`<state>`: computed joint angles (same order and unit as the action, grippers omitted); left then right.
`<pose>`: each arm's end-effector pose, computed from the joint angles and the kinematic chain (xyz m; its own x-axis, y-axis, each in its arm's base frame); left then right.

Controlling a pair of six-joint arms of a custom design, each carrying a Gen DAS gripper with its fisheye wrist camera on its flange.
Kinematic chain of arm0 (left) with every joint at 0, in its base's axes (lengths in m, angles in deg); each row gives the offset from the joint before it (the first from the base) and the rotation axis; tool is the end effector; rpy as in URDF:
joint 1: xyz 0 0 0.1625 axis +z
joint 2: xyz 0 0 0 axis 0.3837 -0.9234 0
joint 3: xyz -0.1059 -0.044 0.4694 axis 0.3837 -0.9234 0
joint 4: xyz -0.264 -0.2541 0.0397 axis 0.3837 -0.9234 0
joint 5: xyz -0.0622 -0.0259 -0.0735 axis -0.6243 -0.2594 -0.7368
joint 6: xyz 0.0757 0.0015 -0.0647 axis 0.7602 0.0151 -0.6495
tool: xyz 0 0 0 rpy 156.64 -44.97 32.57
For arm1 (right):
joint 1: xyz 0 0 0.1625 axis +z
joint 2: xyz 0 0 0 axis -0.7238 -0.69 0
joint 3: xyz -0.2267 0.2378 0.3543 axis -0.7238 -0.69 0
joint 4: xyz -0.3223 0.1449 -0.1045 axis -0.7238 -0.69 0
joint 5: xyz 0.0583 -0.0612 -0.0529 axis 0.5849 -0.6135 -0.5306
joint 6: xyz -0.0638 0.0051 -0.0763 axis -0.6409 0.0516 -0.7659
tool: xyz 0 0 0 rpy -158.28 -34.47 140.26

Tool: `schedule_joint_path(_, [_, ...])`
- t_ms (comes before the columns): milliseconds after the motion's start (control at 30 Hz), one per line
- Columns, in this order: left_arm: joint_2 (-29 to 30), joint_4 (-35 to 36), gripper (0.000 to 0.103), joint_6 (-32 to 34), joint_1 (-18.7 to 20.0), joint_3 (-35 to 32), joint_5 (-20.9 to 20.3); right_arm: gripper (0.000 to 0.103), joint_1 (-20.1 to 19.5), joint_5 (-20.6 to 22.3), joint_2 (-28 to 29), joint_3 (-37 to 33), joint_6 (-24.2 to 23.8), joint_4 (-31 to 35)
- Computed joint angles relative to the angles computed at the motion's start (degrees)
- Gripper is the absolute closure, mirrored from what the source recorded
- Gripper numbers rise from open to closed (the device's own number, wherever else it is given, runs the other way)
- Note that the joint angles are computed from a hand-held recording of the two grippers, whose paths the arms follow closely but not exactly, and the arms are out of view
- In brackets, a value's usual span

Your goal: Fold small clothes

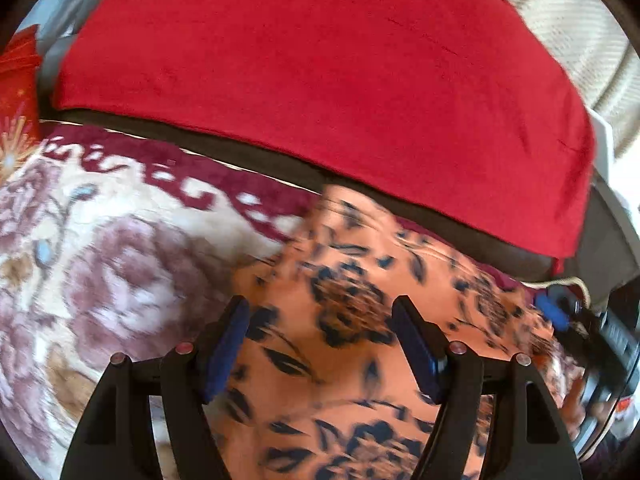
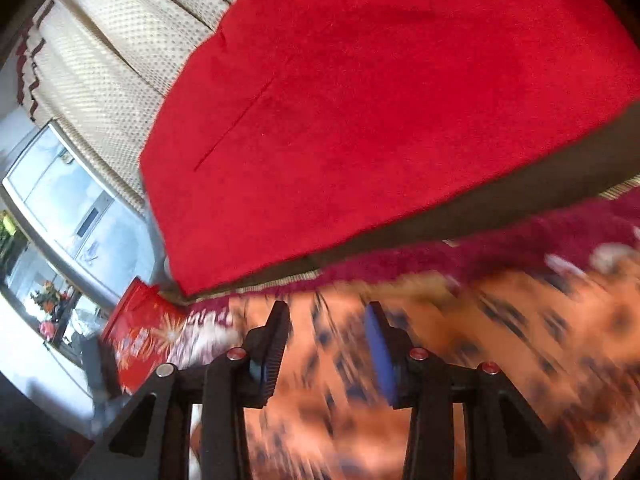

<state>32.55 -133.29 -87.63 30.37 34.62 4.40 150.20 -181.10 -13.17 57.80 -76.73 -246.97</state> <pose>-0.2530 -0.6142 0.1408 -0.8614 0.4075 -0.3031 0.4981 0.7944 -0.3476 0.2129 -0.4926 0.3072 -0.9658 0.2077 0.1552 -0.0179 0.5437 -0.8391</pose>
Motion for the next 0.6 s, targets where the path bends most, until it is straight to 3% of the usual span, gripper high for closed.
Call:
schedule_joint_path(100, [0.57, -1.17, 0.029, 0.76, -2.24, 2.49, 1.68, 0.061, 1.65, -4.62, -4.37, 8.01, 1.21, -2.99])
schedule_joint_path(200, [1.11, 1.82, 0.029, -0.46, -3.8, 4.18, 5.01, 0.061, 1.97, -9.75, -7.71, 13.49, 7.72, 2.3])
schedule_joint_path(300, [1.47, 5.37, 0.029, -2.54, -4.75, 5.85, 9.92, 0.062, 0.55, -8.43, -9.54, 17.2, 10.96, 5.23])
schedule_joint_path(400, [0.69, 5.23, 0.028, -0.74, -5.95, 8.97, 13.08, 0.062, 2.66, -11.14, -10.06, 19.34, 11.47, 6.69])
schedule_joint_path(533, [-0.52, 3.29, 0.027, 0.89, -7.04, 12.99, 15.65, 0.063, 4.84, -12.28, -9.41, 23.02, 11.78, 3.13])
schedule_joint_path(600, [-1.23, 2.4, 0.027, 1.28, -7.32, 14.63, 16.16, 0.063, 4.46, -10.5, -10.75, 25.41, 13.02, 2.11])
